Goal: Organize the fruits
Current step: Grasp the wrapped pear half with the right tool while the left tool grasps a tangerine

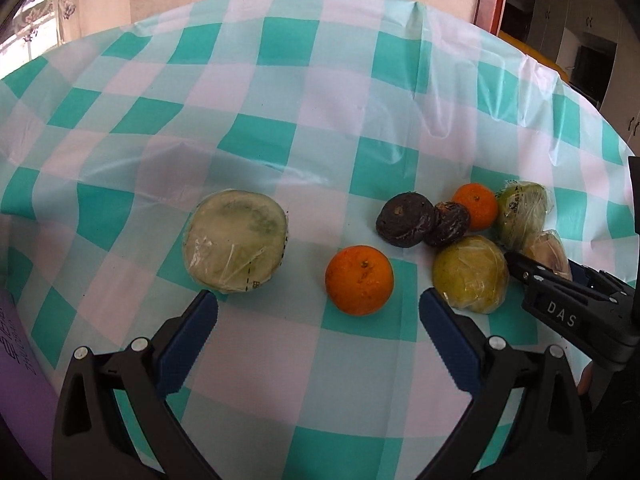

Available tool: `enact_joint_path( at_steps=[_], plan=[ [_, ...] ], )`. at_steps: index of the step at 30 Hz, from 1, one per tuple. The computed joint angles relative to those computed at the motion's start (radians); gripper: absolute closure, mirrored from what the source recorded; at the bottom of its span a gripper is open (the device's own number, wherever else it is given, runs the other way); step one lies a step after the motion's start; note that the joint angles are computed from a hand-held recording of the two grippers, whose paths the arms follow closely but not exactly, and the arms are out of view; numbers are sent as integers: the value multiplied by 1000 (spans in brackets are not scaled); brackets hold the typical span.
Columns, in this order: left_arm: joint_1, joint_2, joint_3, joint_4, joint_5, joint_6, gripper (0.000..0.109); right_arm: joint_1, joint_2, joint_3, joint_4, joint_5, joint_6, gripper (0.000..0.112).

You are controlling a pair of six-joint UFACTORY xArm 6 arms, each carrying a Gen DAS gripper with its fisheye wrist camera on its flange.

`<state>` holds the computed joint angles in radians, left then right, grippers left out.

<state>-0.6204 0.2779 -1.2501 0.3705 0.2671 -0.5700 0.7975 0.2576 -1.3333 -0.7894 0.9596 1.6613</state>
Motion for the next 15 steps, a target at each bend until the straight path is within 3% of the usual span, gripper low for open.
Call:
enact_joint_path(
  at_steps=[7,14,15],
  plan=[
    [-13,18,-30,-59,18,52,8,-25,-151,199,-100,-116,247,52],
    [-13,53,-77,-56,54,30,8,-34,-148,196,-102,-124,247,52],
    [-14,60,-87,-58,61,32,17,-34,-148,196,-102,-124,247,52]
  ],
)
